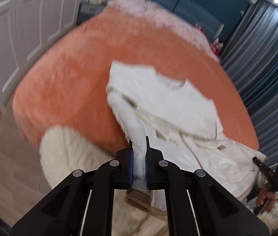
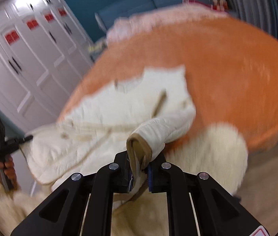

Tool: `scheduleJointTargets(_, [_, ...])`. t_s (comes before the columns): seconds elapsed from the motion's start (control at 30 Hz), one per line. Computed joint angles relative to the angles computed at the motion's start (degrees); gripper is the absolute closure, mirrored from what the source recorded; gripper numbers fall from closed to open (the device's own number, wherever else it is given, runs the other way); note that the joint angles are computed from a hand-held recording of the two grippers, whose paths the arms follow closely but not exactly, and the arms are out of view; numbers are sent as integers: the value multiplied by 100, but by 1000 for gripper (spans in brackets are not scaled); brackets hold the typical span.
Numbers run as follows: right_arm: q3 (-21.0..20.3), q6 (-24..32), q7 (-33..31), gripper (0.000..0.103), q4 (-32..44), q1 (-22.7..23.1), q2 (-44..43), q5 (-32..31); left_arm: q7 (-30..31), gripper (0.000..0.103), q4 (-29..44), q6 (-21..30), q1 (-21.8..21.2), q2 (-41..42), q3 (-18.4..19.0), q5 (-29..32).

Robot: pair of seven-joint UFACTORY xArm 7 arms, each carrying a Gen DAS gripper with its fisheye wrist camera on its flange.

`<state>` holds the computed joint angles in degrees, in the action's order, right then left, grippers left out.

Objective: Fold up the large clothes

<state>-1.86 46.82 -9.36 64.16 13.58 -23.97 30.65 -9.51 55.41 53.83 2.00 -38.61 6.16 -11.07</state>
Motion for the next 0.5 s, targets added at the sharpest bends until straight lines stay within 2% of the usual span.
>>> scheduleJointTargets(0.17, [-29,-1039,-224,93,632,86,622,366,69,96,446,-973,-44,517,-31,14])
scheduleJointTargets(0.3, [189,-1653,-157,93,1285,25,1371,206,67,95,947,-1555,62,1261,-132,238])
scheduleJointTargets(0.5, [436,-1703,212,93,2423,-229,2511,240,-164,95,1822,-1782,201,2536,-176,339])
